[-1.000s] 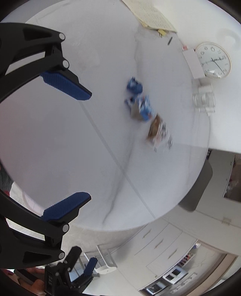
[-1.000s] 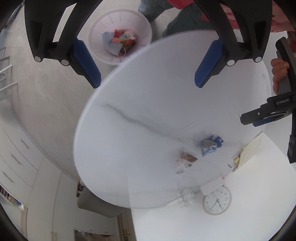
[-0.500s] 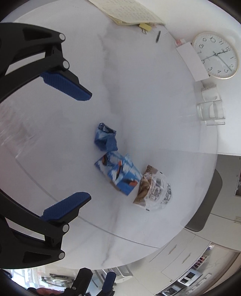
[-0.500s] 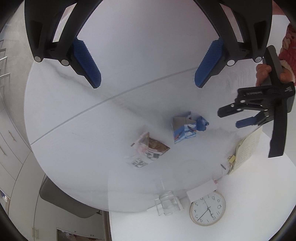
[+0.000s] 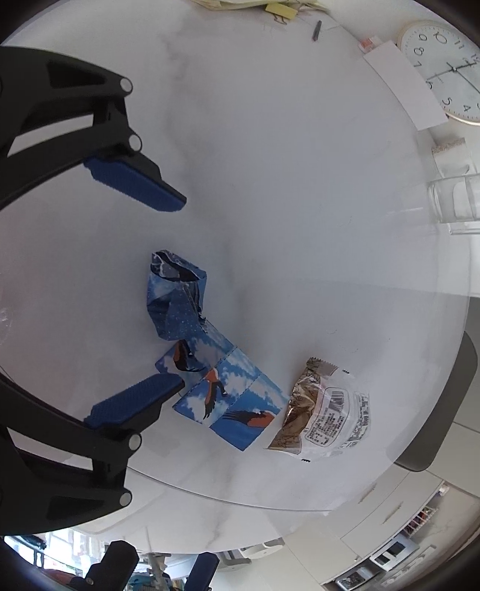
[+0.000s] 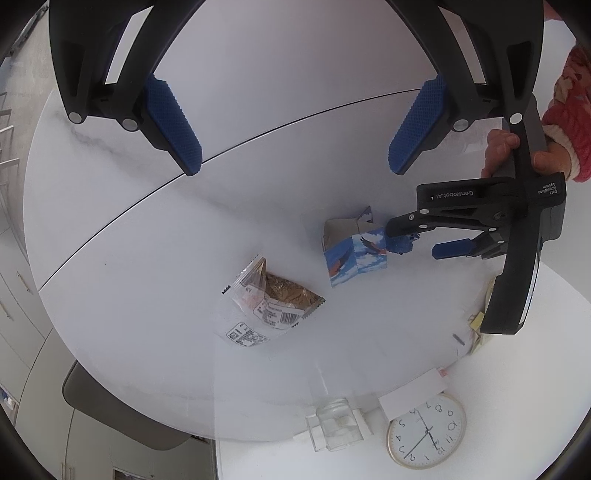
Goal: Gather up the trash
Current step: 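Grasp the blue crumpled wrapper with the left tool, then grasp the blue bird-printed box with the right tool while the left tool holds the wrapper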
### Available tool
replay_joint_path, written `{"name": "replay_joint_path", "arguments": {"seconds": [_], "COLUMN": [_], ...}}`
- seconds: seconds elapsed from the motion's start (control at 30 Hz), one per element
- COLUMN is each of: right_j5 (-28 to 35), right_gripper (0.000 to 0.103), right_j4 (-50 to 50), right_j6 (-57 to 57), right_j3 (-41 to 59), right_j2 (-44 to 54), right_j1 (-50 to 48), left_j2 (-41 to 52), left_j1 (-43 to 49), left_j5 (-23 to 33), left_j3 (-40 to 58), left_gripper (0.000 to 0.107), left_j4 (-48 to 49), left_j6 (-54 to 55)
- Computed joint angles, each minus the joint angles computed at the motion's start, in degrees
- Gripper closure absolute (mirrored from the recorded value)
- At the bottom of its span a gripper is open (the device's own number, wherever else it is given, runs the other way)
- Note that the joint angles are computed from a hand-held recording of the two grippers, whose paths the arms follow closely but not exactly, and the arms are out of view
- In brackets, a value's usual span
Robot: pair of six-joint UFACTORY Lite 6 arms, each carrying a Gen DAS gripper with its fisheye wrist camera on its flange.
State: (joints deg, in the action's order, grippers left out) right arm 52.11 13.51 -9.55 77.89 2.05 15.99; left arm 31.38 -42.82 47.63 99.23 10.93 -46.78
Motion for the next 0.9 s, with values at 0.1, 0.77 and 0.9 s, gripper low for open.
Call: {"name": "replay_joint_path", "arguments": {"seconds": [0.1,0.77,0.9], "right_j5": [-0.14,1.21,5.50], "right_gripper": [0.003,0.003,0.003], "right_j4": [-0.55,1.46,2.53], "right_j6": [0.20,-4.40,-14.05], "right_j3": [-0.33,3.95,10.42], "right_j2": [-0.07,4.15,8.63], "right_j1": [-0.12,0.75,1.74], "left_j2": [3.54,-5.31,-11.72], "left_j1": [1.08,1.10,-1.10], "left_j5": [1.60,-1.56,-0.58], "left_j3": [3.54,-4.27,-8.23], "left_gripper": [0.043,0.066,0.065], "left_j4": [-4.08,-4.39,-1.15], "left_j6": [4.16,0.70,-5.94]}}
